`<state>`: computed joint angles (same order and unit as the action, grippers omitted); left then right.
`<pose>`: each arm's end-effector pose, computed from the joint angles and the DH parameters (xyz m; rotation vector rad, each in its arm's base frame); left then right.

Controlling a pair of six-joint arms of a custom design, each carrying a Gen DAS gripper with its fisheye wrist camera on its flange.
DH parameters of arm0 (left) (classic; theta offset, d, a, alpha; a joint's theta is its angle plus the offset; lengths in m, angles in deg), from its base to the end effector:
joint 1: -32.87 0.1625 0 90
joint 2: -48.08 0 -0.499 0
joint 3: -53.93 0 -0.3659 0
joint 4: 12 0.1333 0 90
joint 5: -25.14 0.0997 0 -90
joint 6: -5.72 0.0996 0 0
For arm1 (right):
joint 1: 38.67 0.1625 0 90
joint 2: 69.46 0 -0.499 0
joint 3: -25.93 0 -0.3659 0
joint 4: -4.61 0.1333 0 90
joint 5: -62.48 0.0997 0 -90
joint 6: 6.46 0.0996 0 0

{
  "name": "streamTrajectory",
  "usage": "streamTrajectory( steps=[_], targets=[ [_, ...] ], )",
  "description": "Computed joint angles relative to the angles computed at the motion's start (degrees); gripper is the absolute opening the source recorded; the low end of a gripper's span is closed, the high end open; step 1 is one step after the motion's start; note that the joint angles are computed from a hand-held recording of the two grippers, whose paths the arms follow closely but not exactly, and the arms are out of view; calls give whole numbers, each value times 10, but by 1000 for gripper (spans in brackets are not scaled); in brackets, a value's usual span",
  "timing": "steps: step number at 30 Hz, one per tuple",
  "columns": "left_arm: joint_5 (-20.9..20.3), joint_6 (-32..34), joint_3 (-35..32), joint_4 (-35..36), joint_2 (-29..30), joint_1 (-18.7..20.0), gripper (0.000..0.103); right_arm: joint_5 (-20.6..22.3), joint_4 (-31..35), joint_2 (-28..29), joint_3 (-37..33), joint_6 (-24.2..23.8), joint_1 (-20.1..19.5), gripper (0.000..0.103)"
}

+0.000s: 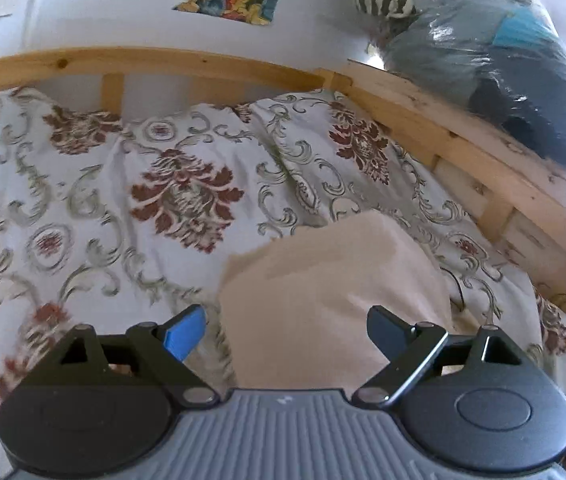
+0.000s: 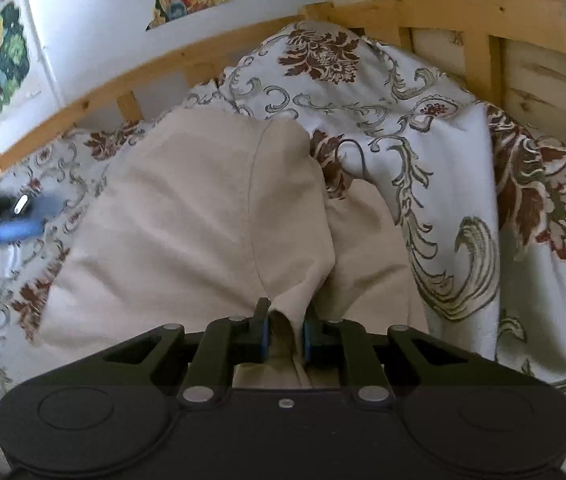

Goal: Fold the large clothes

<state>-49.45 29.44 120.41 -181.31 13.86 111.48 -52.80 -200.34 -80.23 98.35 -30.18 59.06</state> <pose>-0.0133 -0.8749 0.2554 0.6356 2.5146 -1.0830 0.1970 -0.7763 -0.0402 0.3854 -2.3525 1.1034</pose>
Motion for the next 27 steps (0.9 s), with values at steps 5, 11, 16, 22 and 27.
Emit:
streamTrajectory(
  steps=[5,11,16,22,27],
  targets=[
    [71,-10,-81,27,59,-6,95,15,-32,12,-7,-19,-4,19],
    [131,-11,-120,8,97,-10,103,-20,-80,66,-86,-149,3,19],
    [169,8,-102,-16,92,-22,101,-6,-65,54,-69,-105,-4,24],
    [139,-38,32,-70,14,-22,102,14,-145,35,-25,-92,2,58],
    [83,-89,162,-92,-58,-5,102,-7,-210,38,-44,-162,16,82]
  ],
)
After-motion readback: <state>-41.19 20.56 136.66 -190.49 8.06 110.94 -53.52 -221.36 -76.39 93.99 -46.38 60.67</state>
